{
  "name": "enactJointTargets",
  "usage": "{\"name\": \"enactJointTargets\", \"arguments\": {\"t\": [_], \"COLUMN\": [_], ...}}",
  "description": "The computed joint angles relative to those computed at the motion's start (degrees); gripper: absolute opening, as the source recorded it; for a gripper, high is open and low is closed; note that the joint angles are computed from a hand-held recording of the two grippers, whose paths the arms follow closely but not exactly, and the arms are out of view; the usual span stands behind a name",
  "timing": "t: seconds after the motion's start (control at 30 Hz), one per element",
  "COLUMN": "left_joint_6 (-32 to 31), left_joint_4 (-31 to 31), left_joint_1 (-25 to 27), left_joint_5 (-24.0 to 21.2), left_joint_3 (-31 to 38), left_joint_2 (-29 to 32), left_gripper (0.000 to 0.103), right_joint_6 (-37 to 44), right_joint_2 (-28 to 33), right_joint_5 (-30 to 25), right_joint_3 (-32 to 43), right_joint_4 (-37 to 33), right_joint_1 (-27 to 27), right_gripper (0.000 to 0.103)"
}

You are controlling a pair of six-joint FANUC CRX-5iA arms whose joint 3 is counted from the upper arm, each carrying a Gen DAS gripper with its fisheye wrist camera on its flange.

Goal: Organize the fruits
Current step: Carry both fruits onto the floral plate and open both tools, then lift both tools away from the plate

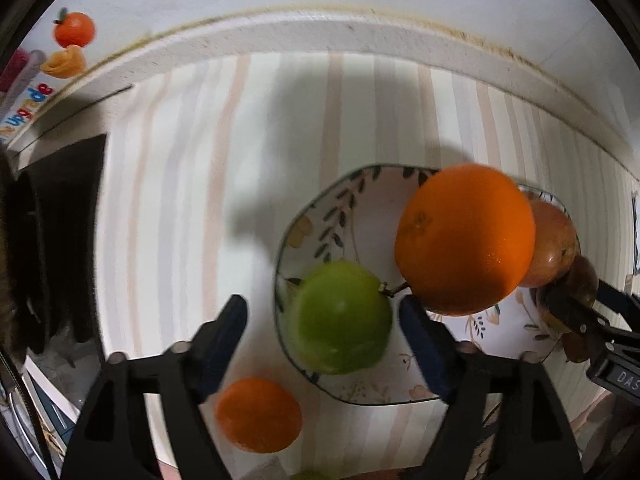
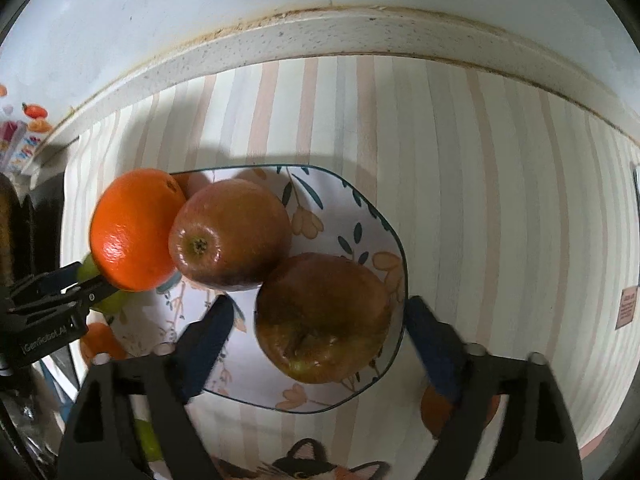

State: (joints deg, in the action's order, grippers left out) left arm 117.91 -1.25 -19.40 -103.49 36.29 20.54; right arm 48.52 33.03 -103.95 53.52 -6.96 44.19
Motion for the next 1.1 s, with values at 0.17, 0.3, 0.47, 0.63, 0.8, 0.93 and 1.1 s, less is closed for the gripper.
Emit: {"name": "enactJointTargets", "arguments": {"t": [0.17, 0.3, 0.47, 0.63, 0.8, 0.93, 1.1], "left_joint_6": [2.8, 4.1, 5.7, 6.8, 7.9, 7.6, 7.8], "left_joint_4": [4.2, 3.9, 2.9, 0.0, -4.0, -7.4, -10.3], "left_joint_1": [2.7, 2.5, 0.0, -3.5, -7.6, -10.5, -14.0], "left_joint_5": [2.2, 2.2, 1.3, 0.5, -1.0, -2.5, -4.3], "left_joint_3": [-3.2, -5.6, -7.4, -6.2, -3.0, 0.5, 4.6], "left_joint_2": [-3.7, -7.3, -10.8, -12.8, -14.0, -14.5, -14.4], "left_gripper": [0.089, 0.089, 0.089, 0.089, 0.089, 0.089, 0.089], "right_joint_6": [-2.2, -3.9, -6.6, -8.5, -10.4, -11.8, -13.3], "right_joint_2": [-3.0, -5.2, -9.0, -10.7, -13.3, -14.7, -16.2], "right_joint_5": [0.5, 0.0, -0.1, -0.6, -0.7, -2.0, -3.4], "right_joint_3": [-2.0, -3.6, -6.8, -7.2, -7.8, -7.0, -6.3], "right_joint_4": [-0.4, 0.7, 2.9, 5.2, 10.0, 14.7, 18.4], "right_joint_1": [-0.4, 0.8, 4.6, 8.6, 12.9, 16.0, 18.8], "right_gripper": [0.097, 0.097, 0.097, 0.097, 0.097, 0.097, 0.097]}}
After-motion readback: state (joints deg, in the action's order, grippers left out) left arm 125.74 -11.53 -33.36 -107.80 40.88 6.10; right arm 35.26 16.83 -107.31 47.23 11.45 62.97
